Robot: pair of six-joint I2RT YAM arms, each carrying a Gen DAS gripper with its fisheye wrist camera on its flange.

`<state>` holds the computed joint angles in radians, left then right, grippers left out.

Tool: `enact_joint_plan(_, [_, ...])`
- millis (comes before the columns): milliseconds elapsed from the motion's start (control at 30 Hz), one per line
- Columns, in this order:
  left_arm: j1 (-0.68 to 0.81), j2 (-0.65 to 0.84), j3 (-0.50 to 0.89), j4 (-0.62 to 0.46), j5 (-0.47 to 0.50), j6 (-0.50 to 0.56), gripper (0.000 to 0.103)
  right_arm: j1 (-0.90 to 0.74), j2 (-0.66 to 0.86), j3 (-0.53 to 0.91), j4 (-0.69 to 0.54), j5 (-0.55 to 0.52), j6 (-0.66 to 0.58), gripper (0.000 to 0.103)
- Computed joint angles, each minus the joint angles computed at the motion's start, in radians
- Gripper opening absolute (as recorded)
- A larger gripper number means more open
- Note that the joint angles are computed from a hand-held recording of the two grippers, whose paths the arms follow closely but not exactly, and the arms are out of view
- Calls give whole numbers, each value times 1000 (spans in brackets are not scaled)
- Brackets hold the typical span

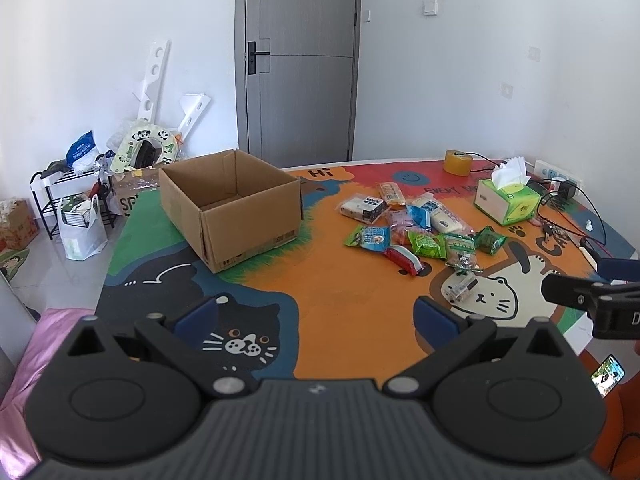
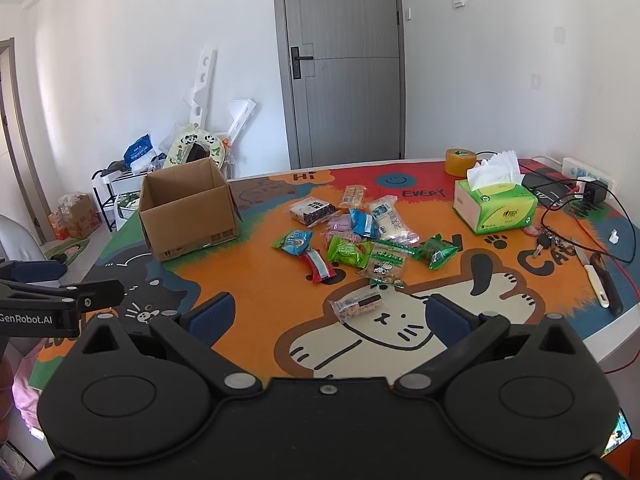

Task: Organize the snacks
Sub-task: 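Move both grippers toward the pile of wrapped snacks, then grasp the clear-wrapped snack bar with the right gripper while the left grasps the red-and-white packet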

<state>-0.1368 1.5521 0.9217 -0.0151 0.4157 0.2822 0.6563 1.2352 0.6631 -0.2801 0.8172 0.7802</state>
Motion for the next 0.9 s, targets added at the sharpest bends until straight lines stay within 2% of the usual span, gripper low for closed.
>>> enact_joint_plan(133, [-8, 15, 14, 12, -5, 1, 103, -17, -3, -10, 28, -13, -26, 103])
enact_joint_plan(300, [-44, 68, 57, 33, -41, -8, 103, -73, -14, -49, 119, -69, -93, 103])
enact_joint_plan(667, [-148, 213, 184, 55, -64, -25, 103, -297, -37, -160, 360, -275, -227, 103])
enact_joint_plan(800, [-173, 273, 234, 51, -57, -48, 103, -357, -11, -166, 397, -325, -269, 101])
enact_joint_plan(900, [-193, 316, 278, 33, -63, -64, 102, -406, 22, -154, 405, -364, -279, 94])
